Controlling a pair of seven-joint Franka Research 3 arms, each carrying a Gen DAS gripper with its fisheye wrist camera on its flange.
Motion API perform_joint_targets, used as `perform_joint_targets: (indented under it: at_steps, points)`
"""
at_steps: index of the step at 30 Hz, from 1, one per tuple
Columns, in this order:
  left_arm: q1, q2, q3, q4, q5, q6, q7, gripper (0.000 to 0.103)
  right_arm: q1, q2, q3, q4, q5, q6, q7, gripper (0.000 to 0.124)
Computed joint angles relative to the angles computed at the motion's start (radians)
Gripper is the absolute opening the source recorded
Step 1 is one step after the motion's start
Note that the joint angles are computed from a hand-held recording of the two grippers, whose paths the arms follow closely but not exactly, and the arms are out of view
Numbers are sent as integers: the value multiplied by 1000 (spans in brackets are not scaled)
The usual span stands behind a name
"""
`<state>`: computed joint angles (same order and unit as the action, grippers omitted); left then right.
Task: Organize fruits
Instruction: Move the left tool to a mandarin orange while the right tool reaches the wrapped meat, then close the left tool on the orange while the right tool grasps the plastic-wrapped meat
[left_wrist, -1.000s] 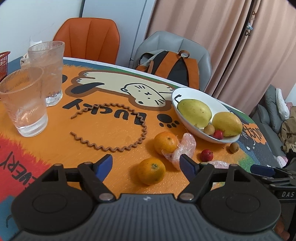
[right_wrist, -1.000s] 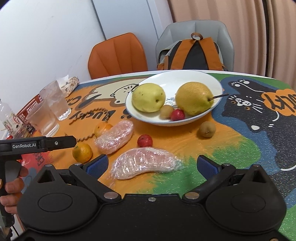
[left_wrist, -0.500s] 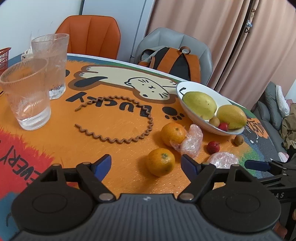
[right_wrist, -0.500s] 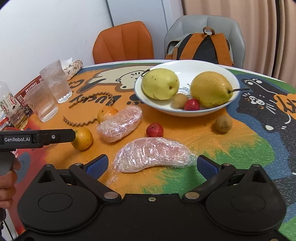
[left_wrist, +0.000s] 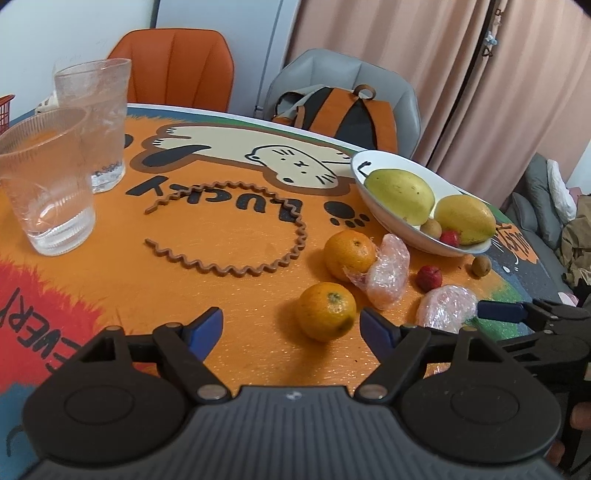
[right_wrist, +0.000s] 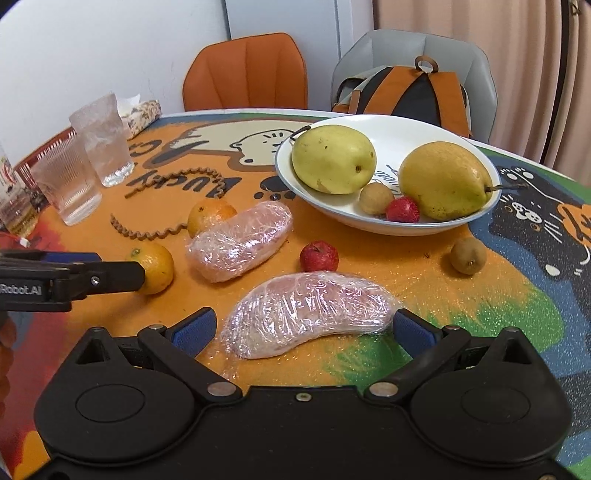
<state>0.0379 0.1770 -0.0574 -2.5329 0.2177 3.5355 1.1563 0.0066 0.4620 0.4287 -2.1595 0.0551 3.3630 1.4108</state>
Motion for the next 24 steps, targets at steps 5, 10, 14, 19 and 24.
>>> perform_joint_targets:
  at_steps: [5,10,14,19,24]
  points:
    - [-5,16,-2,14,3,-1,4,78,37,9,-41,10,-6,10,-27,103]
    - [-9,37,-4,30,1,6,5,77,-1,24,-11,27,-42,-8,-69,103]
    - [-7,48,-6,42,8,9,0,74,-45,48,30,46,-66,-9,-108,103]
    - [0,57,-12,56,30,4,-14,72,-100,81,83,73,-84,-16,-144,103]
    - [6,69,-18,70,55,8,-27,71,-145,104,126,89,-93,-25,-179,103]
